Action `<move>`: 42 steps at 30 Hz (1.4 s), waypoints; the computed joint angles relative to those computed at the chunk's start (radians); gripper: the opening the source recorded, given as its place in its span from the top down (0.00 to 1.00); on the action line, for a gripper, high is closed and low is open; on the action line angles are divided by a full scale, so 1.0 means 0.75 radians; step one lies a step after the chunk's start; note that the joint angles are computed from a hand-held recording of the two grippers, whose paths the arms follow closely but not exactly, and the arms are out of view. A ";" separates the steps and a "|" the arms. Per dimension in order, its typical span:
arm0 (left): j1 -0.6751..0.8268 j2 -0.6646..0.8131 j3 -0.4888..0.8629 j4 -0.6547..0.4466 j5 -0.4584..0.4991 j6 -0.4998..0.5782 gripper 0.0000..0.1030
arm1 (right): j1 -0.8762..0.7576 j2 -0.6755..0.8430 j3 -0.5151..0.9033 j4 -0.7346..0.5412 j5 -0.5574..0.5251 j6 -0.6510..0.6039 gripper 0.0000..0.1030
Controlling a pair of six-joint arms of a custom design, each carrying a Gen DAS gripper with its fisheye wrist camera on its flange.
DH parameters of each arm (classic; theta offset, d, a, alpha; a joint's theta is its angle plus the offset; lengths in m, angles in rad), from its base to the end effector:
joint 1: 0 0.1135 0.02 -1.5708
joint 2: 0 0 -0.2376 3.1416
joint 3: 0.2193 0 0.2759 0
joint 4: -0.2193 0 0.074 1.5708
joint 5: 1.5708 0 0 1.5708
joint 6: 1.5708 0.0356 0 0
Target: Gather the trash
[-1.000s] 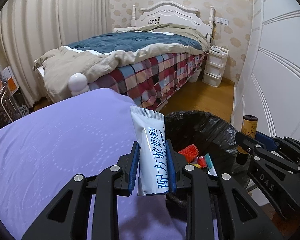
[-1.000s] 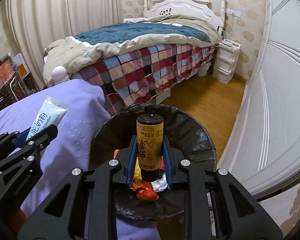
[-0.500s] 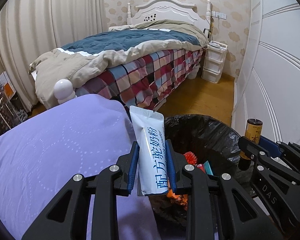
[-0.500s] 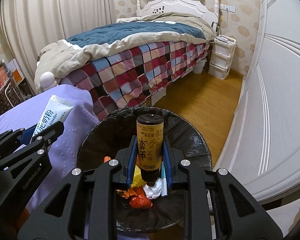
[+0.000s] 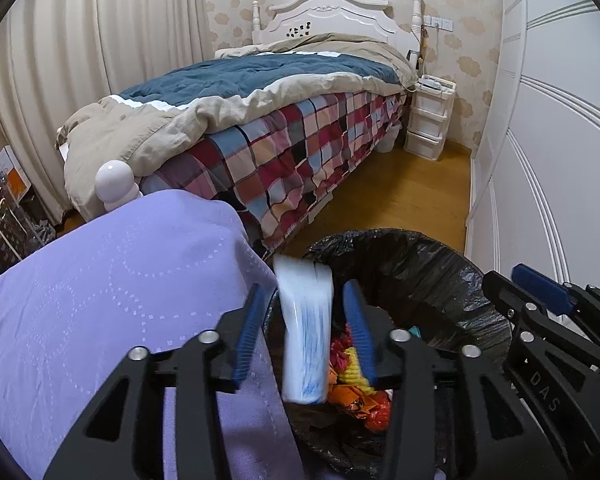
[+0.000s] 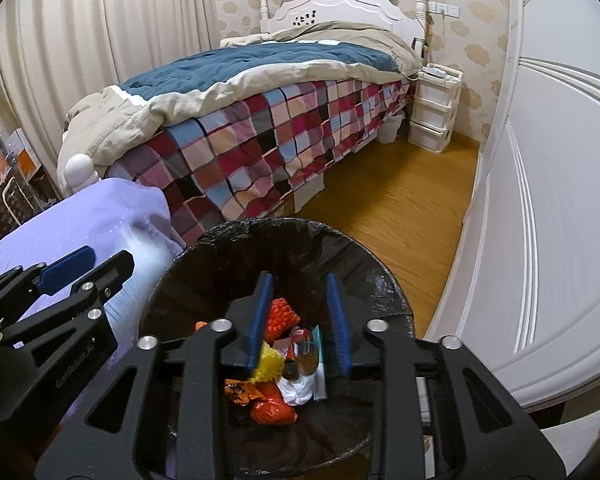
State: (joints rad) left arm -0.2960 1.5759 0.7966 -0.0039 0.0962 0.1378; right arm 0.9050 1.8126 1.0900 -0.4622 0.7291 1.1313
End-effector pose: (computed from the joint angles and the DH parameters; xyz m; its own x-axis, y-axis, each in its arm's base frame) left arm 0.3171 -0.1003 0.1273 -0.6196 0.3319 -0.7113 0.4448 0.8951 0.0302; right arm 0.2388 0.2657 0.1180 -0.6340 0.2854 -0.7187 0.3342 0.9392 0.0781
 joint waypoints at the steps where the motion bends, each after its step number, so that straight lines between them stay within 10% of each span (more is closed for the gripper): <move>1: 0.000 -0.003 -0.002 0.004 -0.002 -0.001 0.50 | 0.003 -0.005 -0.004 -0.004 0.011 0.008 0.59; 19: 0.077 -0.183 -0.116 0.029 -0.044 -0.025 0.24 | 0.063 -0.020 0.053 -0.199 0.113 0.140 0.22; 42: 0.376 -0.697 -0.399 -0.153 0.075 0.083 0.19 | 0.309 0.073 0.292 -0.552 0.214 0.354 0.15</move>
